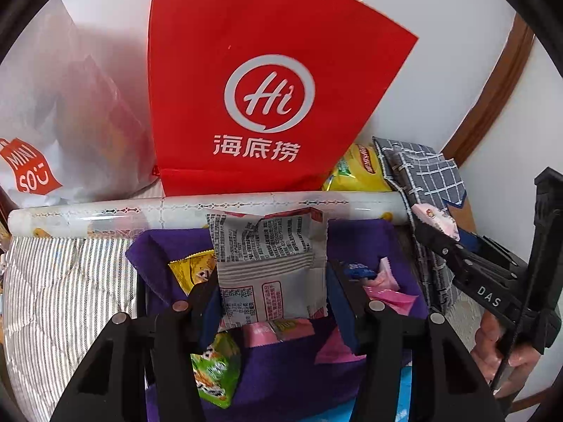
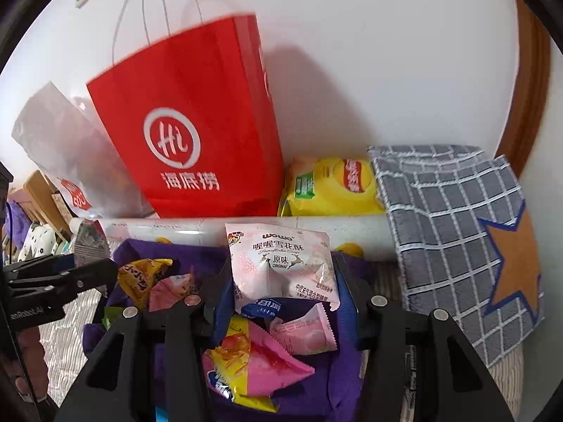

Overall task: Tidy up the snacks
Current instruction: 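Lower both white packets onto the towel and open both tools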

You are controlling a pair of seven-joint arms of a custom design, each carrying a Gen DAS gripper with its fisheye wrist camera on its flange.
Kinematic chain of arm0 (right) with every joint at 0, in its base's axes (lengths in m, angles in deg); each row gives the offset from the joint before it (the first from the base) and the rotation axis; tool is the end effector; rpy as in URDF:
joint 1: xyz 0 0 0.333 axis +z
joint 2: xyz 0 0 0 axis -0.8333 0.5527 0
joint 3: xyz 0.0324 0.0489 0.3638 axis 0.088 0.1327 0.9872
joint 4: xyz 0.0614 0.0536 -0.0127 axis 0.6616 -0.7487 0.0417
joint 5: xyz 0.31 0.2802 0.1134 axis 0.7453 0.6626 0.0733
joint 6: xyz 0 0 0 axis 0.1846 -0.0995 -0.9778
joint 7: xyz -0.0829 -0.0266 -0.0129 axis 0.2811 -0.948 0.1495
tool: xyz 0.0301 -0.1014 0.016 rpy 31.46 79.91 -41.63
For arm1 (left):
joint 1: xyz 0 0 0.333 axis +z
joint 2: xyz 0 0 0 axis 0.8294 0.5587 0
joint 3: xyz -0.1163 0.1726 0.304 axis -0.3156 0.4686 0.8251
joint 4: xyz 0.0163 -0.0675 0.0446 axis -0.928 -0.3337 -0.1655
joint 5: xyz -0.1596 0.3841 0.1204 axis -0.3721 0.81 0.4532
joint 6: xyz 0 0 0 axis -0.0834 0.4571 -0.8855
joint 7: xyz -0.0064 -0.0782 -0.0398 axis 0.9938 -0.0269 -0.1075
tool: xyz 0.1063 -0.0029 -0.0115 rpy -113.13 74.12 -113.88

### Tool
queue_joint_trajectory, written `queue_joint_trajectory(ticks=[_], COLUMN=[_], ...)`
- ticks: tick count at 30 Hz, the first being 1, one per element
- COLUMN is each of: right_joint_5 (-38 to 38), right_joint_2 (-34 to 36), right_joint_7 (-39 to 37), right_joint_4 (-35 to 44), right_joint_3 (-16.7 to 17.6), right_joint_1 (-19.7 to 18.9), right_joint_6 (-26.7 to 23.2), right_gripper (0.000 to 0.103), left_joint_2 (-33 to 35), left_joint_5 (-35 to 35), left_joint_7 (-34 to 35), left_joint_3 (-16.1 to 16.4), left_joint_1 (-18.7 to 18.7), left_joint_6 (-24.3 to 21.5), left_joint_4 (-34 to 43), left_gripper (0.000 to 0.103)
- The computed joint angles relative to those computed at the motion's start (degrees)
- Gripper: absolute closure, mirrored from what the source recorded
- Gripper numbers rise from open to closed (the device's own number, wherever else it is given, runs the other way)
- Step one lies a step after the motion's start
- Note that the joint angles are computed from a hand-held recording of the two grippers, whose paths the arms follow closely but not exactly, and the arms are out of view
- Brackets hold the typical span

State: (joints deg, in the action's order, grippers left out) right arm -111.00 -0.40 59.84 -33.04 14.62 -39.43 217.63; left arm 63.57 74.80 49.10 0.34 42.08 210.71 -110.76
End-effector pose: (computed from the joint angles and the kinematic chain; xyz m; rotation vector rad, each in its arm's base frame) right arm 0.6485 0.2061 0.5075 -1.5217 2.0823 -0.6042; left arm 0.7247 -0.3621 0.5210 -1.5058 2.4099 -1.0269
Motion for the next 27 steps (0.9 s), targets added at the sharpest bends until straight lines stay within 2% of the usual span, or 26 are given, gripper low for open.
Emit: queue_joint_trajectory(ticks=[4,15,21,27], right_joint_5=[4.1,12.5,15.3,16.5], right_joint_2=[2.2,4.2,5.4,6.3], right_joint_7=[-5.4,-13.2,-15.7,-17.4], right_joint_4=[1.5,1.3,2.0,3.2], right_joint_3=[0.6,0.5,0.6,0.4], right_joint_1=[-0.6,-1.5,-1.3,-0.8], right_joint_6=[-2.0,-1.5,-2.2,-3.1], right_gripper=[0.053,0.053,0.052,0.047], left_joint_2=[1.6,2.5,2.7,3.5], left_joint_5=[0.7,1.6,2.3,3.3], left_joint_7=[-0.8,-1.5,-1.9,-3.4], left_joint_3=[0.6,0.7,1.0,1.6], left_joint_1=[-0.3,-0.3,-0.6,-1.2], left_joint_6=[-1.0,-2.0,-2.9,-5.1], left_joint_4=[1.8,2.6,2.9,4.2], left_gripper=[0.051,0.051,0.051,0.051])
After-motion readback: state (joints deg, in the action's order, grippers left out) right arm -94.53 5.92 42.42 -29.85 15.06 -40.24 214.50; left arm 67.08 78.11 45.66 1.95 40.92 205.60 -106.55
